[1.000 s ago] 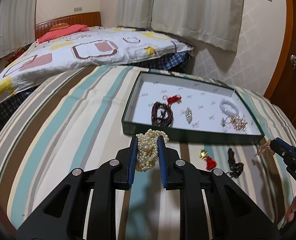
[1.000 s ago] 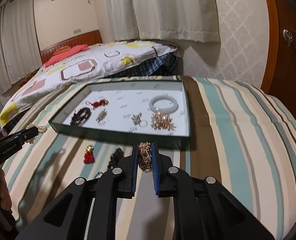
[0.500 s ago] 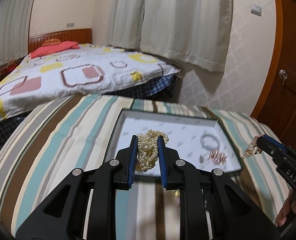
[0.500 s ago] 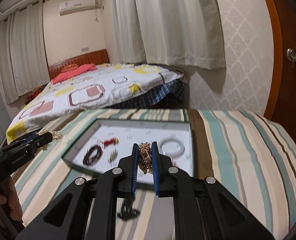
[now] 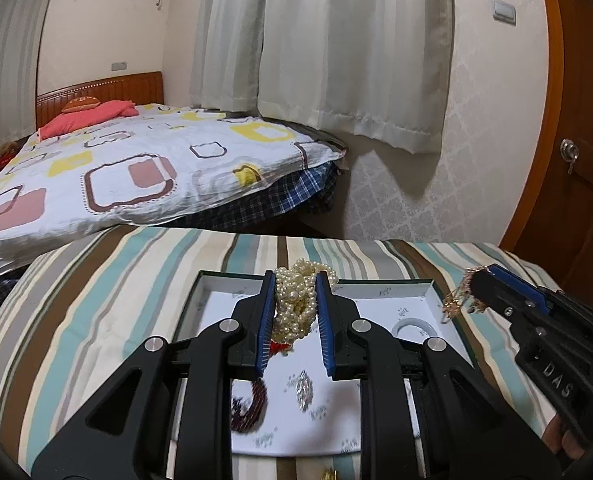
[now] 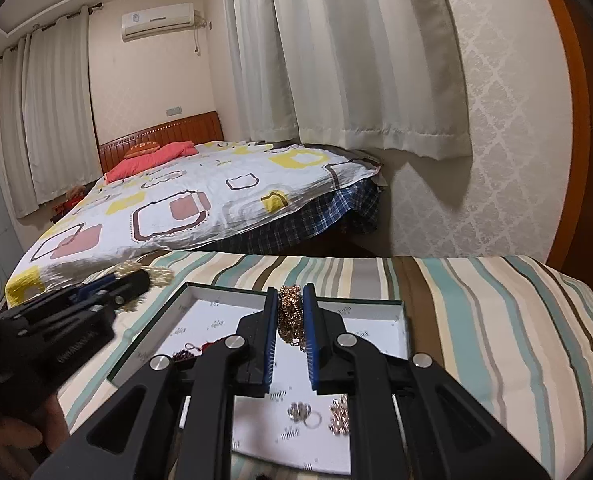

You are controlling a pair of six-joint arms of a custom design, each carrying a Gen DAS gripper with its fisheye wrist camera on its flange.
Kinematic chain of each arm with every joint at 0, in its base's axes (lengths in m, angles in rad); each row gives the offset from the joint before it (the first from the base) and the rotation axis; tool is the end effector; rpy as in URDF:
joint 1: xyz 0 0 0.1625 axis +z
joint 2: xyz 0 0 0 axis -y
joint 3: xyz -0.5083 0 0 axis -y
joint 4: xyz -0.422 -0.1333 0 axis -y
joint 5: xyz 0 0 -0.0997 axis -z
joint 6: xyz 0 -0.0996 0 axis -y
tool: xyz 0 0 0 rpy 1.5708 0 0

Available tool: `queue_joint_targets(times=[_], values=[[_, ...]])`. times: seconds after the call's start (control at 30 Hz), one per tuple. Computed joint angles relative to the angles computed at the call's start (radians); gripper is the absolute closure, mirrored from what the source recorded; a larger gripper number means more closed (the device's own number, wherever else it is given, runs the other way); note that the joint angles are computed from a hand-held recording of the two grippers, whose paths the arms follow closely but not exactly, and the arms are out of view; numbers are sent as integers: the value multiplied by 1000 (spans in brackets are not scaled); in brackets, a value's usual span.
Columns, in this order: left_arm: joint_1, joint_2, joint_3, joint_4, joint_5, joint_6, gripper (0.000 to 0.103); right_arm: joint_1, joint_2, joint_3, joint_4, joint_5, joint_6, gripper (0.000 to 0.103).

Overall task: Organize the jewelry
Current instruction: 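Drop the pearl cluster in the box with the left tool while the right tool drops the chain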

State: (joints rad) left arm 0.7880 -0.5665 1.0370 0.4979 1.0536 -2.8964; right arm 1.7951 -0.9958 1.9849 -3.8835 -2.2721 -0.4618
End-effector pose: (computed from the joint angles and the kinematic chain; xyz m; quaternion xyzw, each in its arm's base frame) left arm -0.4150 -0.6760 0.1162 0.3879 0.8412 -0.3414 0.1593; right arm 0.2022 -0.5759 0.3145 0.0504 -0.7687 0.5410 0.3375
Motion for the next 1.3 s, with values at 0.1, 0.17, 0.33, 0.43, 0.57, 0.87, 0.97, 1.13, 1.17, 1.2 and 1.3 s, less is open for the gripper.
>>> queue_joint_targets(times=[0.1,0.17,0.33,0.43,0.57,0.87,0.97,1.13,1.17,1.2,1.3], values=[[12,54,-64,38,-9,0,83,-25,9,-16,34,18,26,90],[22,86,-104,70,-14,-10,83,-42,17,-24,61,27,47,90],[44,154,-178,148,-32,-24,83,-75,32,-34,127,34,94,90],[54,186,-213,197,-45,-44,83,-89,39,-36,165,30,118,90],[61,218,-249,243,-62,-57,83,-103,44,-46,227,22,150,90],[67,258,-300,300,-80,-68,83,-116,53,-67,310,-1,185,90],[68,261,-303,302,-86,-69,83,-116,57,-72,317,-13,189,90],[72,275,-322,316,-95,-75,83,-118,61,-80,331,-24,194,90],[72,276,-323,317,-97,-75,83,-118,61,-81,333,-25,196,90],[72,277,-324,318,-97,-76,83,-119,61,-82,339,-25,198,90],[73,279,-326,320,-97,-75,83,-121,61,-83,349,-27,205,90]])
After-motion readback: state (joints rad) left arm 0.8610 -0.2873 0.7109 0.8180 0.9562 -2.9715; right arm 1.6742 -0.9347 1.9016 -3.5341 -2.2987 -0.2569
